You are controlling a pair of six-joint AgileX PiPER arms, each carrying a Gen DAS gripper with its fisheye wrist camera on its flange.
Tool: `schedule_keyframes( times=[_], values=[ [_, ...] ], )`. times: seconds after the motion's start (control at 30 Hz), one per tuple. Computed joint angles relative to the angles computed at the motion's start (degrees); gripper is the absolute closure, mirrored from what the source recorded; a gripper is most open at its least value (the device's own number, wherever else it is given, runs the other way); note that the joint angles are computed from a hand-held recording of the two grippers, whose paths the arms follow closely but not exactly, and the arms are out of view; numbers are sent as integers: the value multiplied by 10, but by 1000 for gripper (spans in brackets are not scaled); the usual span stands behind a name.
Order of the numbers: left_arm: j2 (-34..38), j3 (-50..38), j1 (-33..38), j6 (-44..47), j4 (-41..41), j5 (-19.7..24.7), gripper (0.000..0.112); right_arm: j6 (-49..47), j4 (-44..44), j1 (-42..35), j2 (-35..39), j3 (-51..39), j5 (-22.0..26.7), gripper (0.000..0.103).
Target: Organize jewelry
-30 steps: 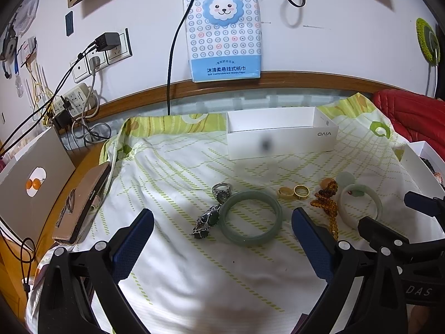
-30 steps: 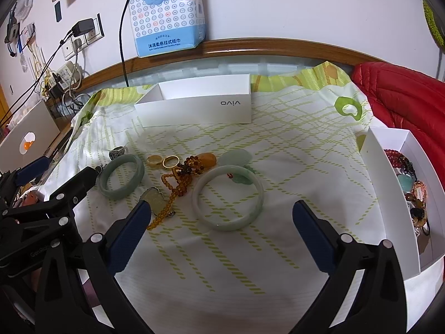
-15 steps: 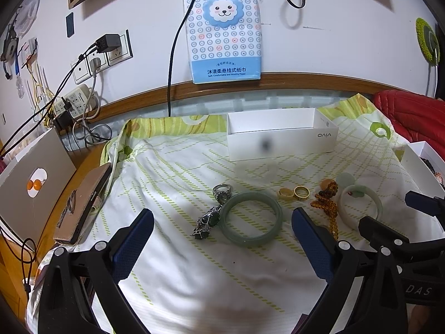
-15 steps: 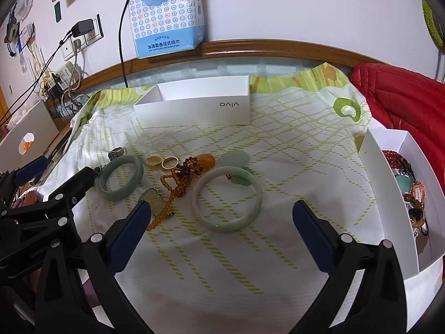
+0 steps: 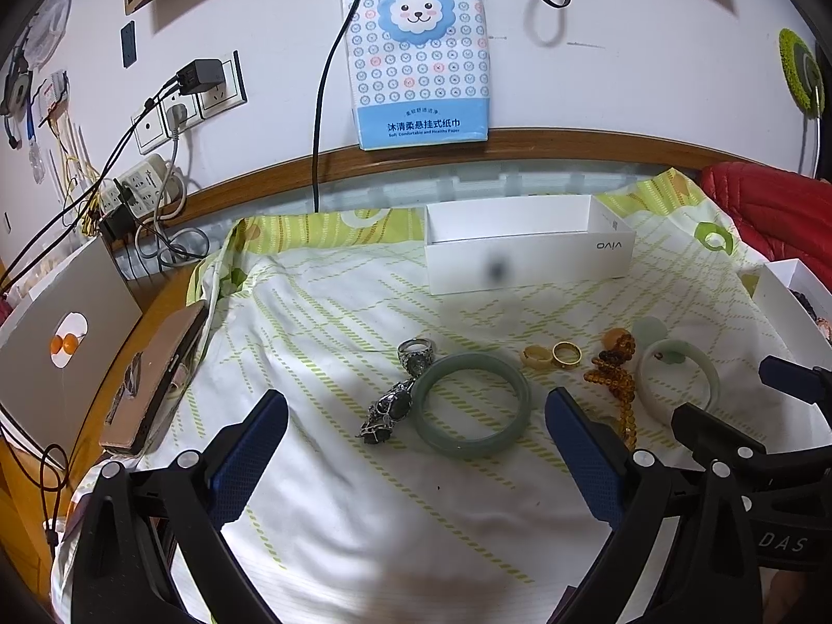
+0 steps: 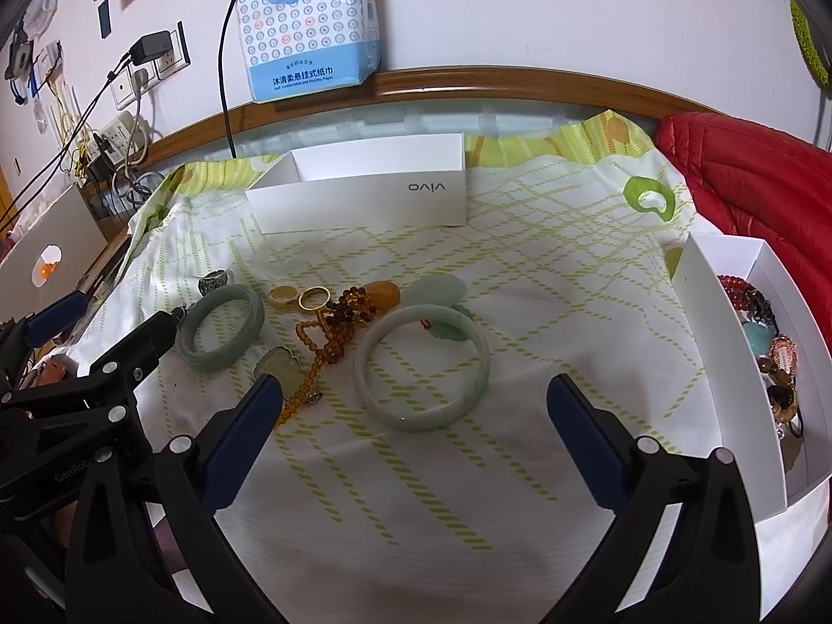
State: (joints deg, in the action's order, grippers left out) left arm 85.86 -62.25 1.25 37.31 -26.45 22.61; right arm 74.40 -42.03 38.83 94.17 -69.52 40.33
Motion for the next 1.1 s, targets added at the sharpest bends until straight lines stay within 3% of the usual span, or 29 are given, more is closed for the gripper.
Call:
schedule_keyframes(
  times=[0.07, 0.17, 0.37, 0.4, 0.5, 0.63, 0.73, 0.83, 0.93, 1.1],
  values=[
    [11, -12, 10, 24, -48, 27, 13, -7, 7, -3, 4, -3, 2, 4],
    [36, -39, 12, 11, -34, 67, 13, -15, 17, -2, 11, -9, 5, 4],
    [140, -148, 74, 71, -95, 250, 13, -85, 84, -25, 6, 2, -13, 4],
    [146, -144, 86, 101, -121, 259, 13, -109, 101, -29, 4, 6, -11, 4],
    [110, -81, 96, 205, -181, 220, 13, -177, 150, -40, -4, 22, -11, 4],
    [88, -46, 75, 217, -91, 191, 13, -237, 142, -22, -1, 24, 10, 4],
    [112, -91, 80, 181, -40, 235, 13, -239, 147, -25, -4, 30, 1, 4],
    [131, -125, 71, 140, -17, 245, 13, -249, 152, -30, 2, 22, 2, 4],
    [152, -169, 64, 117, -17, 274, 13, -275, 168, -44, 18, -4, 6, 4],
    [167, -216, 45, 122, -38, 298, 13, -323, 208, -80, 41, -44, -29, 4]
  ],
)
